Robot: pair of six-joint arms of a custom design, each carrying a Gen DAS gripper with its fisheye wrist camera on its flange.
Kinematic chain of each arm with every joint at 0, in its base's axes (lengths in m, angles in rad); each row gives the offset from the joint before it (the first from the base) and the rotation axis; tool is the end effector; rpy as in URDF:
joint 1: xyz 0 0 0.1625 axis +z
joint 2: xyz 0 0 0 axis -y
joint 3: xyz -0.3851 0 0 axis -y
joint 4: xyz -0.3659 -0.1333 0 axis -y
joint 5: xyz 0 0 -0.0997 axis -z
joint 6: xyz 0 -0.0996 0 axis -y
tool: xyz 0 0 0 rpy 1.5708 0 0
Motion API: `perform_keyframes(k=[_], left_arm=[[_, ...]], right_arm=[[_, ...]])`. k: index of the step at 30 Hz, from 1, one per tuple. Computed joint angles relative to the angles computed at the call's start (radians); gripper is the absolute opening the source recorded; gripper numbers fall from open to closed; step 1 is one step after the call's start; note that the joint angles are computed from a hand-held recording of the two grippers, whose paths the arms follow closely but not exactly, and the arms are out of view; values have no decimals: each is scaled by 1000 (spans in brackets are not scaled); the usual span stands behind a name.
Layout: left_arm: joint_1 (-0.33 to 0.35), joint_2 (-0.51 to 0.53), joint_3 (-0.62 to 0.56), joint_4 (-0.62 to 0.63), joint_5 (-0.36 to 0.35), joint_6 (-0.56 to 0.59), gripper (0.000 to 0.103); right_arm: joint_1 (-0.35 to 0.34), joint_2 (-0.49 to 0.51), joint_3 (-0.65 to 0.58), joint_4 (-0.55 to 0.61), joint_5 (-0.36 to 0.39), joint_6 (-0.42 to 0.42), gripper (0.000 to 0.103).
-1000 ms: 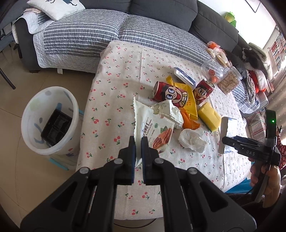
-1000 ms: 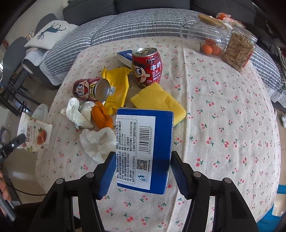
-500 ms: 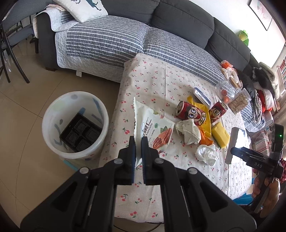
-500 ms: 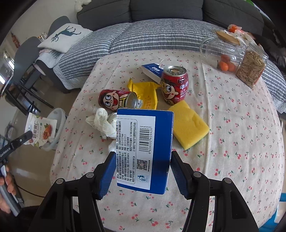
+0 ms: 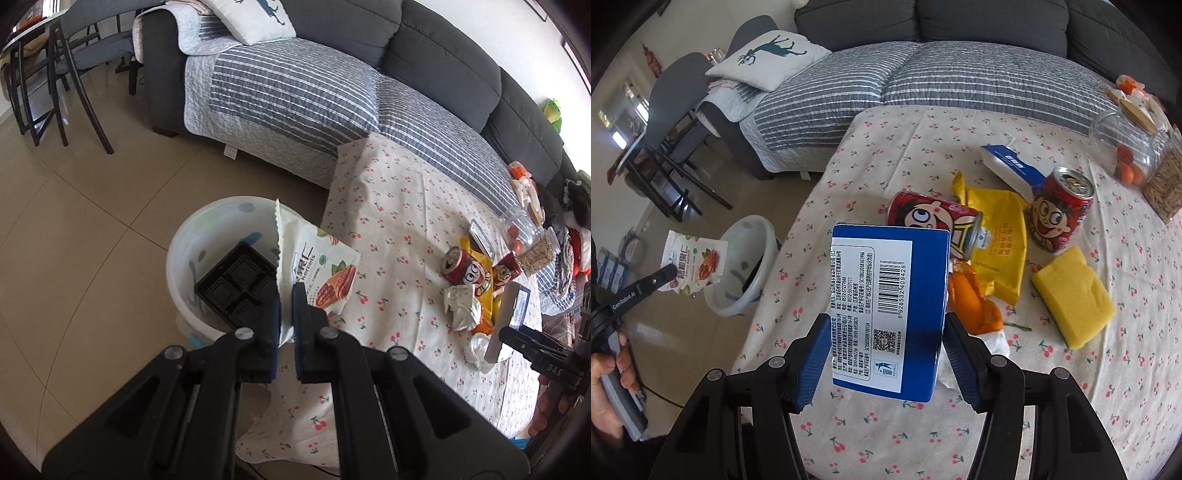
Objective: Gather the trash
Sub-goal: 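Carry the snack wrapper to the wastebasket and release it with the left gripper, then carry the blue box over the wastebasket and release it with the right gripper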
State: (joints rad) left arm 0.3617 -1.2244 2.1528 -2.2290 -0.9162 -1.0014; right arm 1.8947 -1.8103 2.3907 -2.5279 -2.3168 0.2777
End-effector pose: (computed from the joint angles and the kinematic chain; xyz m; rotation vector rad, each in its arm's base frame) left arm -0.3288 -0.3318 0.1290 0.3807 2.5196 -0.6169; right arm 0.1687 -0.2960 0.3046 -0.1256 -2.4437 0.7271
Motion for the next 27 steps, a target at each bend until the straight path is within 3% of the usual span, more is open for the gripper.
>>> perform_keyframes(k=[6,7,8,9,11,18,27], left_arm=[[51,12,14,0,49,-7,8],[58,18,24,-24,61,1,13],[66,29,22,-18,67,8,31],[66,40,11,29,86,-13,58],[56,47,3,115,137,-73,80],[60,23,-21,265,107,-119,99],[41,-29,5,403,104,-141,102]], right_arm=[[-10,115,-21,-74,18,-8,62],[-9,127,-24,-80,19,-8,62],[-7,142,-25,-89,19,-8,62],[-7,155,-28,-97,19,-10,62],[-4,179,-32,-111,19,-11,62],[10,235,-44,-140,17,-14,62],[38,364,-106,-169,26,-7,62]])
